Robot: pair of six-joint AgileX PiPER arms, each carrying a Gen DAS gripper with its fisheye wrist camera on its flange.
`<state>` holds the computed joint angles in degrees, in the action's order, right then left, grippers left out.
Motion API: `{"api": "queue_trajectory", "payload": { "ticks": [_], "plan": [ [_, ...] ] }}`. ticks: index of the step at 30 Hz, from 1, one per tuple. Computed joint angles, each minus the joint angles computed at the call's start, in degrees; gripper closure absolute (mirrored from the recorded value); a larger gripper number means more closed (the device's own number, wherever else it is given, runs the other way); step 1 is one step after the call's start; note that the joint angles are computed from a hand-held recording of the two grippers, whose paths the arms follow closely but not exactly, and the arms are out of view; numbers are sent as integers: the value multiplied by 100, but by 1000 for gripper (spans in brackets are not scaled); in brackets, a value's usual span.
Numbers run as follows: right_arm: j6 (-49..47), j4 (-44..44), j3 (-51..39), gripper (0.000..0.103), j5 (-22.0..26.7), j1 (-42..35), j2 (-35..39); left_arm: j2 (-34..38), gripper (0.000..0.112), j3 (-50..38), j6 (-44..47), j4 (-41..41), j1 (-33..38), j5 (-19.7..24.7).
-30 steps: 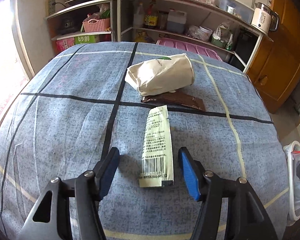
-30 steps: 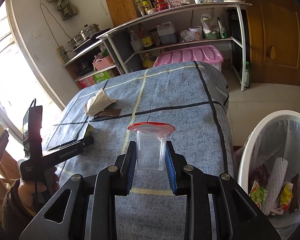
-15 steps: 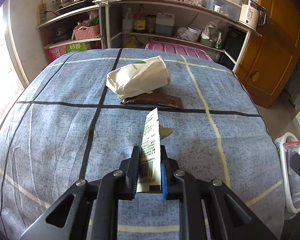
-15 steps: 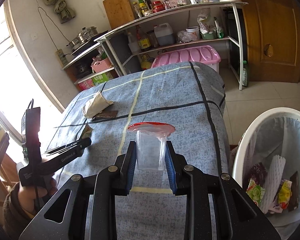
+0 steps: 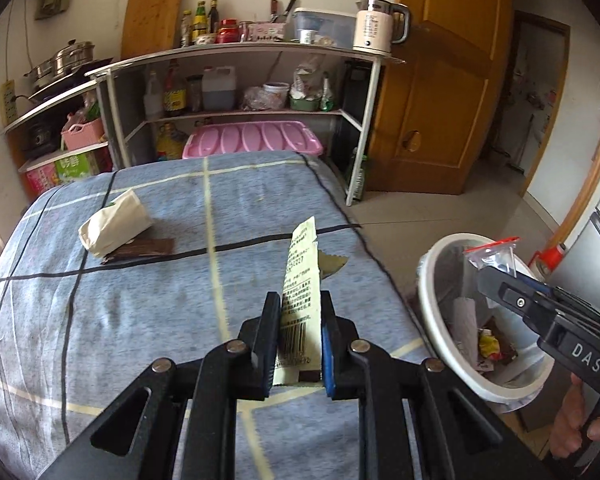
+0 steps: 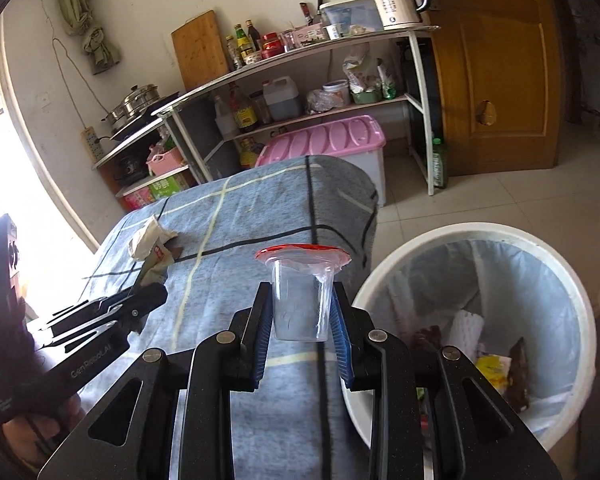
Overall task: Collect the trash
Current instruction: 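Carry the barcode packet and red-lidded cup over the bin, then open both grippers to drop the packet and cup into the bin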
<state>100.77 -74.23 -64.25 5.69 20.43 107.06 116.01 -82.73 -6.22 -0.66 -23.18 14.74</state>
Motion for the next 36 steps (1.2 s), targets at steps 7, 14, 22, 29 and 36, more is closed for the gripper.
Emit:
{"api": "queue_trajectory", "payload": {
  "ticks": [7,14,22,29,36],
  "plan": [
    [755,-883,726,74,155,-570,-452,363,93,-632,634,-524,-666,298],
    [-627,391,979,74,217,-1045,-477,781,92,-1228,684,-540,-1187,606],
    [-2034,1705,990,73,314,-1442,-242,1335,92,-2086,1003,-866,-1467,1105],
    [-2850,2475,1036,71,288,-1624,-200,1540,70,-2473,1135,-1037,-1561,1408],
    [-2450,2216,960,57,459,-1434,-212,1332,60,-2125,1250,-1258,-1407,1232]
  ]
}}
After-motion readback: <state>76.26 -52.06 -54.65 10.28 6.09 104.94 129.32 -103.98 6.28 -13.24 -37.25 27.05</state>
